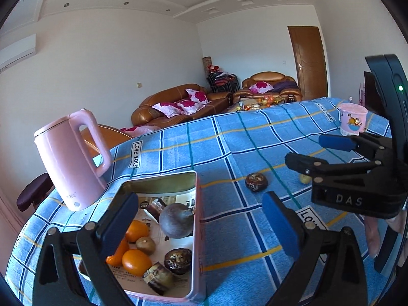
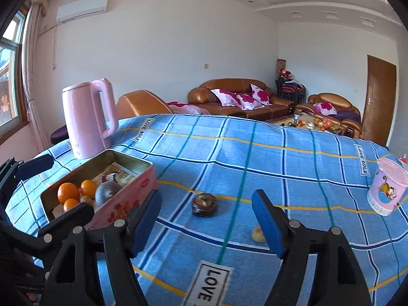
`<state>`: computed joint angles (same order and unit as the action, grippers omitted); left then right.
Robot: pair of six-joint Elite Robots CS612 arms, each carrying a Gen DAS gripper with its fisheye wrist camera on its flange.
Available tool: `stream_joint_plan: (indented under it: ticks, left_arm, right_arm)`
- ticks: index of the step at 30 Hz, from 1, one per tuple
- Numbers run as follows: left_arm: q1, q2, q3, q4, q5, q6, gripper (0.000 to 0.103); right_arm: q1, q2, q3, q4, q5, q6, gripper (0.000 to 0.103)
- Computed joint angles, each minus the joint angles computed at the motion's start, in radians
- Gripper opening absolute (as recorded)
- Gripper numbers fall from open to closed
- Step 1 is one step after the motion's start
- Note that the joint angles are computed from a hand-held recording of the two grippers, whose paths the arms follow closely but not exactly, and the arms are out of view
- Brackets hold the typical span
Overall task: Organize fruits
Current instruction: 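Grasp the dark round cake with the left tool while the right tool grasps a brown kiwi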
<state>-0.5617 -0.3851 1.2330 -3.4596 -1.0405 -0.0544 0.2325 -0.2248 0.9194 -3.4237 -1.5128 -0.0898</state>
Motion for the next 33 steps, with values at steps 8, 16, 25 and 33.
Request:
stream_joint_plan:
  ticks: [8,16,25,33]
  left_arm:
    - [0.015,0.03,-0.088,0.126,0.05,-0.073,0.1]
    - [0.015,0.051,-0.142,0.185,0.028,-0.079,0.1]
    - [0.022,0.063,-0.191,0.276,-0.029,-0.104,0.1]
    - [0.019,0.073,-0.22,0.324,-0.083,-0.118,0.098]
  right_arm:
    - [-0.027,-0.005,0.002,0.079,-0.072,0.043,0.075]
    - [-0.028,0.004,-0.052,0.248,-0.089,0.017,0.075]
    - [-0.03,0.037,-0.158,0.476,-0.061,-0.006,0.04]
    - [-0.037,0.023,-0.125,0.437,-0.028,0.023,0.03]
